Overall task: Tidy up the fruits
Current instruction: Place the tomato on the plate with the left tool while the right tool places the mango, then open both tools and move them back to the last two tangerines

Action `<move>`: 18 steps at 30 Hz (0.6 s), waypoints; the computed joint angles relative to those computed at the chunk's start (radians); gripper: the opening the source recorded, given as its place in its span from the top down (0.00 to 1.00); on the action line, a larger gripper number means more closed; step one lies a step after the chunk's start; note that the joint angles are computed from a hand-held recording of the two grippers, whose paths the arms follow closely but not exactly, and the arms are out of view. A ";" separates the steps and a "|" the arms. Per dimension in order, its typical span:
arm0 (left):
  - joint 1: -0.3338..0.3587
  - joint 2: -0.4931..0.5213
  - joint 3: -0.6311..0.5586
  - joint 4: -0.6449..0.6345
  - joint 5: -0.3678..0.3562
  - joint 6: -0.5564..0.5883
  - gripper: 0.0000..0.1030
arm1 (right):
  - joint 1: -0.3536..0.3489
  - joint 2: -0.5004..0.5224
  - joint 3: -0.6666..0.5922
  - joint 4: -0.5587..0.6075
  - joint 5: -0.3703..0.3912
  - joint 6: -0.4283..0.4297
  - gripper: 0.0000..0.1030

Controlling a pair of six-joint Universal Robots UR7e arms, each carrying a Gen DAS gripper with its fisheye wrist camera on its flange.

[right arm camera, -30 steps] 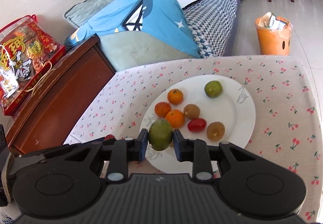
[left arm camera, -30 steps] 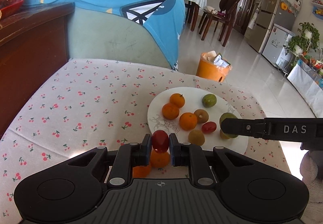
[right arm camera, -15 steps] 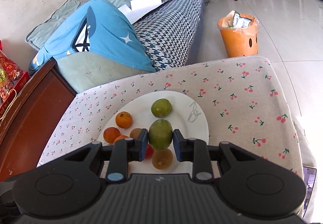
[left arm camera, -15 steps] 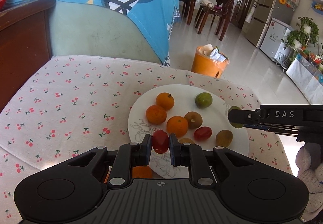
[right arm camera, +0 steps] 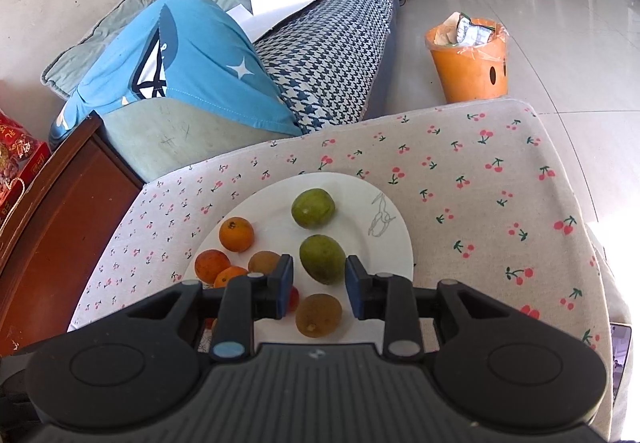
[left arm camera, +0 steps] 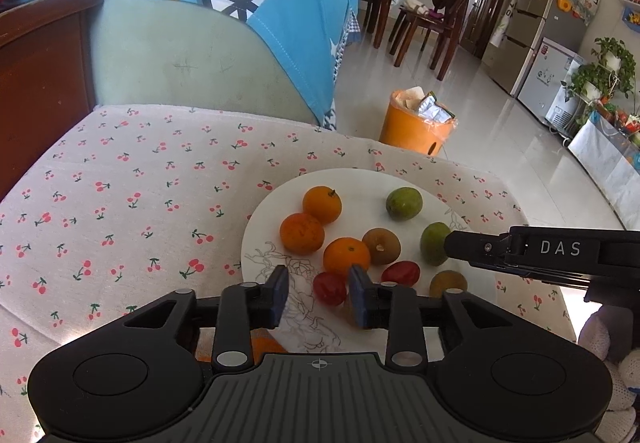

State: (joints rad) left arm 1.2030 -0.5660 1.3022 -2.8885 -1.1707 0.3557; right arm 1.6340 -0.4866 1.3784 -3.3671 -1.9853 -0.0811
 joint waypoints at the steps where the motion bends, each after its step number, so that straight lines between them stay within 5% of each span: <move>1: -0.002 -0.002 0.002 -0.008 0.002 -0.002 0.54 | 0.000 -0.002 0.002 -0.002 0.003 0.002 0.71; 18: -0.024 -0.082 0.025 0.032 0.086 -0.059 0.50 | 0.023 -0.030 0.067 -0.016 0.019 -0.001 0.71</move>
